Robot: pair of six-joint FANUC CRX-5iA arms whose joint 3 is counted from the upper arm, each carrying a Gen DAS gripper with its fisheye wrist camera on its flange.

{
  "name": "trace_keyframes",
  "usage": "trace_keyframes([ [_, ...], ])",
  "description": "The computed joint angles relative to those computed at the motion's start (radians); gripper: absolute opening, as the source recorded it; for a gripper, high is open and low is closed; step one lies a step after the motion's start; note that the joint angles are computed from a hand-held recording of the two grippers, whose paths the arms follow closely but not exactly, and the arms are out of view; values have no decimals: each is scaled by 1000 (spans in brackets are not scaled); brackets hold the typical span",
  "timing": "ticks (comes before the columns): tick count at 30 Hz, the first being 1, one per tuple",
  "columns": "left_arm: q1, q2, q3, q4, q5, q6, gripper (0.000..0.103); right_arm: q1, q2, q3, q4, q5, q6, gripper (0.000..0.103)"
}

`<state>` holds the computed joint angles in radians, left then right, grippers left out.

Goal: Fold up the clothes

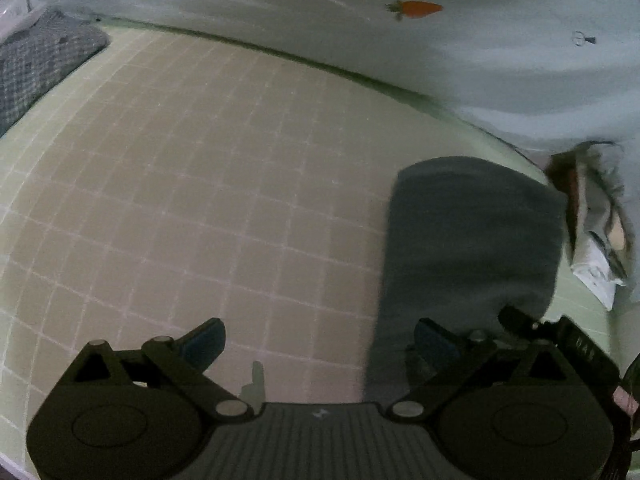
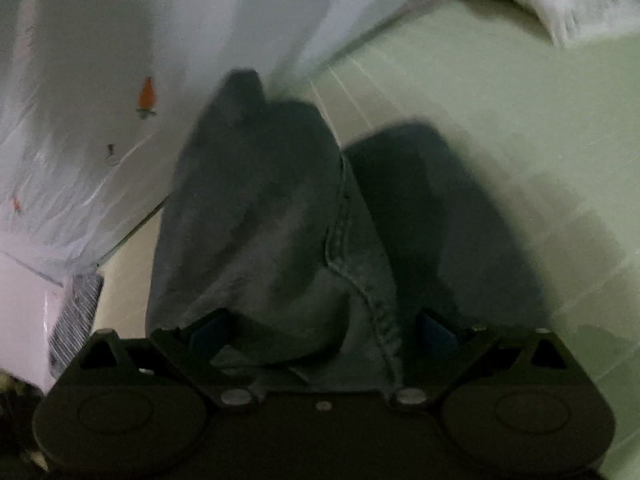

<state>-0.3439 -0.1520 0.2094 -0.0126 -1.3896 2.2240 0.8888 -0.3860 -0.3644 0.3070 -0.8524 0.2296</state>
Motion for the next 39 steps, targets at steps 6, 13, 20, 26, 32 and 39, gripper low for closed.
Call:
trace_keyframes([
  [6,36,-12,-15,12,-3,13,100,4,5,-1,2,25,-65,56],
  [13,3,13,-11,50,108,-20,100,-7,-165,-126,126,209,-182,20],
  [20,-72,122,67,86,111,-92,100,-24,-170,-85,93,-92,-112,39],
  [26,-106,200,113,100,107,-77,100,-47,-161,-82,65,-138,-46,79],
  [32,-127,272,170,55,72,-47,100,-178,-90,4,-151,-114,227,87],
  [39,-133,328,203,64,87,-3,100,-302,-6,103,-371,-121,497,92],
])
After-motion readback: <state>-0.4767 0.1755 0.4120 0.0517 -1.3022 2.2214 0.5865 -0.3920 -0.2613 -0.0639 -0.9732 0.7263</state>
